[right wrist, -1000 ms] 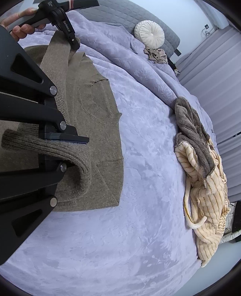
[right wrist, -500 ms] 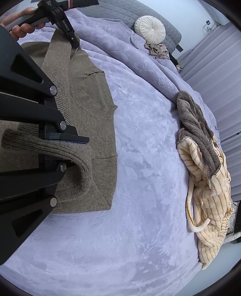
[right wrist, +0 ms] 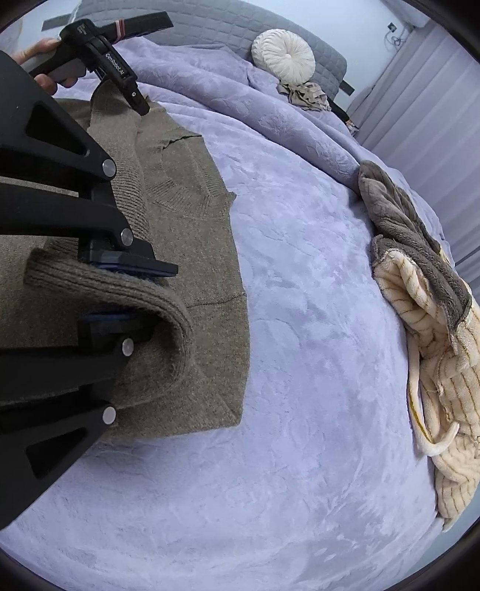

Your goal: Fold small clothes

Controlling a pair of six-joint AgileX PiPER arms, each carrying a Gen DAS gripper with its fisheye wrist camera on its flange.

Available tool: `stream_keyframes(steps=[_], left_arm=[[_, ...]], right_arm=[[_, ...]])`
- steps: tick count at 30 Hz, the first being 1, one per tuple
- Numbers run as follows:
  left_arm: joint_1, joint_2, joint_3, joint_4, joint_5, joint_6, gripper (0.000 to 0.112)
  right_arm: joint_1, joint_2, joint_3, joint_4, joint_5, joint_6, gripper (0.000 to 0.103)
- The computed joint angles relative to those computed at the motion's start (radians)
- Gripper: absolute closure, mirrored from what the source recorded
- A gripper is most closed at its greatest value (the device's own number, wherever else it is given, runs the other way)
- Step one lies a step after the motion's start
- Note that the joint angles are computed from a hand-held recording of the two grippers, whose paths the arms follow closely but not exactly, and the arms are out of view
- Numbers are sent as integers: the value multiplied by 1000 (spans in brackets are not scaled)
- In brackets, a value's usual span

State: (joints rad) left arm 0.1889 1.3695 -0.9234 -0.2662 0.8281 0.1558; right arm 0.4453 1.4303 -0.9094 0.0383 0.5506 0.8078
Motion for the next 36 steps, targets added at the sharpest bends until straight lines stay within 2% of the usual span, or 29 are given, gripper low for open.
stream_keyframes(steps=[1,3,4,10,12,14,15,17,20,22,26,28,31,33,36], left_arm=[[32,-5,-7,-58,29,59,27],[72,-28,-12,-113,63,114,27],[94,-46,-12,-137,81,144,27],[310,-137,55,-284,218,386,27],[389,-167,99,-297,253,467,27],[420,-207,149,-271,242,521,27],[409,-232,175,-238,220,523,27],[308,-268,216,-139,159,456,27],[247,-333,253,-137,142,459,27],[167,-335,248,-136,154,438,27],[-76,-270,228,-80,69,308,27],[-107,-198,185,-144,86,336,27],[-166,-152,129,-100,19,245,27],[-140,-108,83,-109,-2,214,27],[-51,-14,4,-186,19,224,27]], right_arm=[[3,-15,4,-12,-1,11,58],[12,-60,20,-67,-12,70,37],[19,-88,28,-107,-13,113,33],[49,-180,72,-142,10,123,33],[93,-206,96,-207,24,166,33],[171,-230,114,-339,61,263,33],[212,-236,119,-406,84,315,33],[278,-221,114,-483,128,353,33],[350,-194,102,-549,164,378,33],[379,-154,72,-561,173,351,33],[382,6,-46,-532,192,206,33],[383,86,-109,-524,208,138,33],[379,165,-191,-553,236,112,33],[353,176,-214,-556,223,122,33],[296,189,-242,-523,196,128,33]])
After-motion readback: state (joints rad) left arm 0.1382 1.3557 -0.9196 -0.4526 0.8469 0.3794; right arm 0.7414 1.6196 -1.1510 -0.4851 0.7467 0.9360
